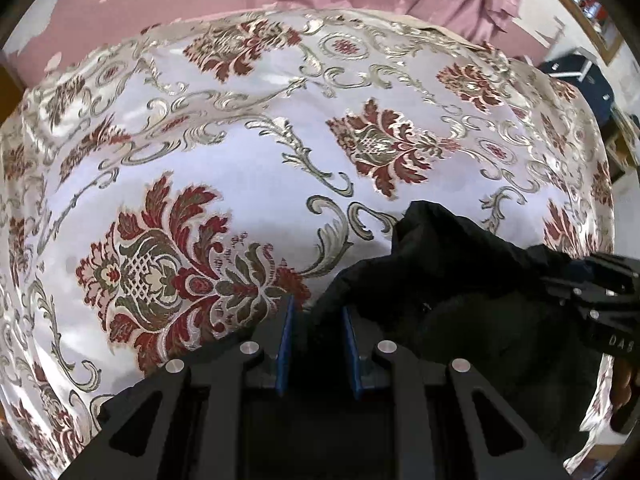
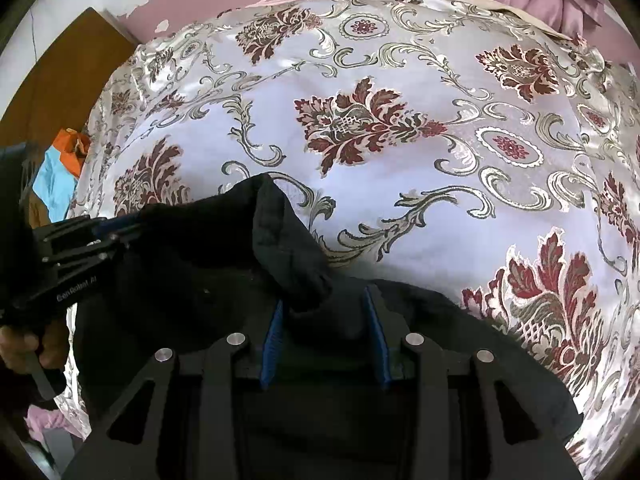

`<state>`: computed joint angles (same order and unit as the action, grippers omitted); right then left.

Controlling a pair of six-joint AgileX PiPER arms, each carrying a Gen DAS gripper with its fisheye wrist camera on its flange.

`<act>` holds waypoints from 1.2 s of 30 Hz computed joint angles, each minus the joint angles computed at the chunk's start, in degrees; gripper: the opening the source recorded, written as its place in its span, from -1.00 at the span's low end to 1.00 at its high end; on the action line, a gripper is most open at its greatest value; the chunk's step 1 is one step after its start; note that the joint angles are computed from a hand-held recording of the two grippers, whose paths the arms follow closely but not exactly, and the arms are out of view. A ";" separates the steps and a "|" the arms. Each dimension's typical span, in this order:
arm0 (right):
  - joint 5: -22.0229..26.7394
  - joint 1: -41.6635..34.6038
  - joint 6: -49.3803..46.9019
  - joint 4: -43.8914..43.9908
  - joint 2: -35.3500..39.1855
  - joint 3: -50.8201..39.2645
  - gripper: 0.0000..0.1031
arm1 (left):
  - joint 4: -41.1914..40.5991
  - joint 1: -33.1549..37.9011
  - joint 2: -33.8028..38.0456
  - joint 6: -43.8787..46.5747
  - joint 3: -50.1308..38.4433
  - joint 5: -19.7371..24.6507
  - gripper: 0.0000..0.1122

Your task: Fold large clothes

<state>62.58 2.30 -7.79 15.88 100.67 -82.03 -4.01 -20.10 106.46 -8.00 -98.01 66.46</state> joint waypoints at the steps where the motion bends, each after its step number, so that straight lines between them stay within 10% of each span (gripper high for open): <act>1: 0.01 0.41 1.13 -0.50 0.52 -0.58 -0.33 | -0.47 0.30 0.43 -0.28 -0.46 0.31 -0.62; 8: 1.22 1.62 6.14 -0.24 3.30 -4.61 -0.33 | 1.79 -0.69 -0.82 -3.64 0.57 0.45 -0.86; 10: -0.17 2.96 7.40 -3.08 1.74 -3.50 -0.85 | 3.24 -0.90 -2.78 -5.23 2.66 -0.52 -0.87; 23: -7.56 -1.27 -5.46 -3.00 -23.59 21.03 -0.89 | 0.90 0.94 -23.42 4.19 25.08 -4.24 -0.90; 36: -16.34 -0.21 -3.71 -4.85 -25.33 35.26 -0.89 | 1.84 -3.77 -25.61 4.30 39.24 -12.24 -0.85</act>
